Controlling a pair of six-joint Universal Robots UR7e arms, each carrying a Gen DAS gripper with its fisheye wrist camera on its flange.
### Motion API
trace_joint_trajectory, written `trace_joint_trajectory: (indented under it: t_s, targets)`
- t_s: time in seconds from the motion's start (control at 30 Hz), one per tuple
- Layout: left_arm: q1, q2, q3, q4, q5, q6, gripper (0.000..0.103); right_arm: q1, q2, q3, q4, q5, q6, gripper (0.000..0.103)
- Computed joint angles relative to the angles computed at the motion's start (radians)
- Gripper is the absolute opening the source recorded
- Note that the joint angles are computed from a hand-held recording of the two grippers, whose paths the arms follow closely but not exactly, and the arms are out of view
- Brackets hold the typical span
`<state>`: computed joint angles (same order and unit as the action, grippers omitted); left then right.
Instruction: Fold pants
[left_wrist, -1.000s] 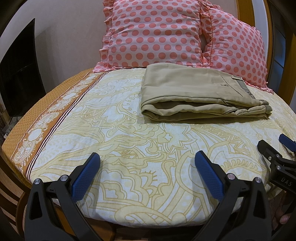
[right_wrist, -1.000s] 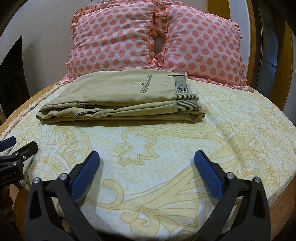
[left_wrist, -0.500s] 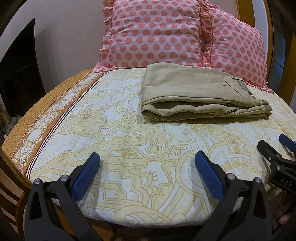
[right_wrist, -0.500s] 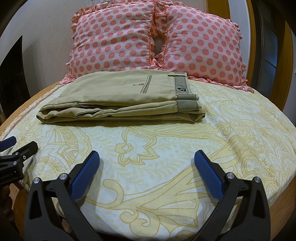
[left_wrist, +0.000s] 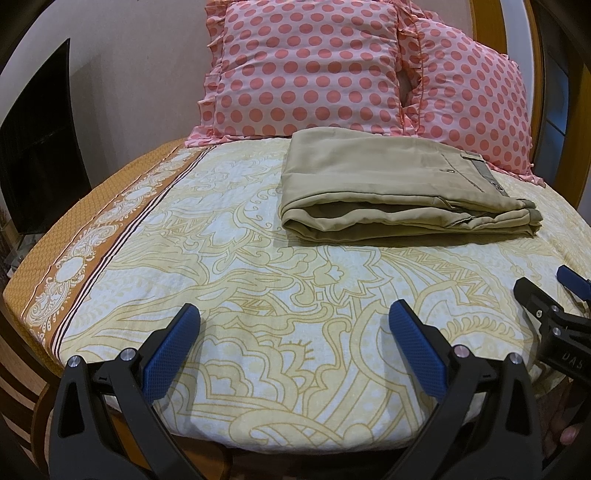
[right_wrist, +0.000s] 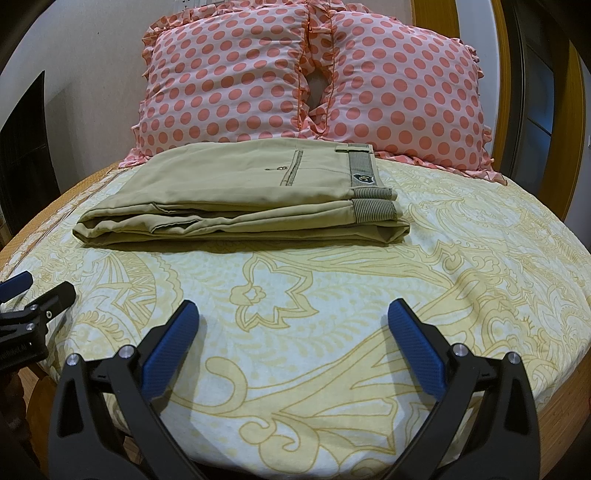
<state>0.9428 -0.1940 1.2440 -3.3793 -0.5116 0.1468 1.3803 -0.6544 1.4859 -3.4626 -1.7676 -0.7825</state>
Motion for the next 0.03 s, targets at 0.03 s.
trace_joint_trajectory:
  t_s: [0.03]
  targets:
    - [0.000, 0.001, -0.003, -0.002, 0.000, 0.003, 0.102, 0.000, 0.001, 0.000, -0.001, 0.000, 0.000, 0.101]
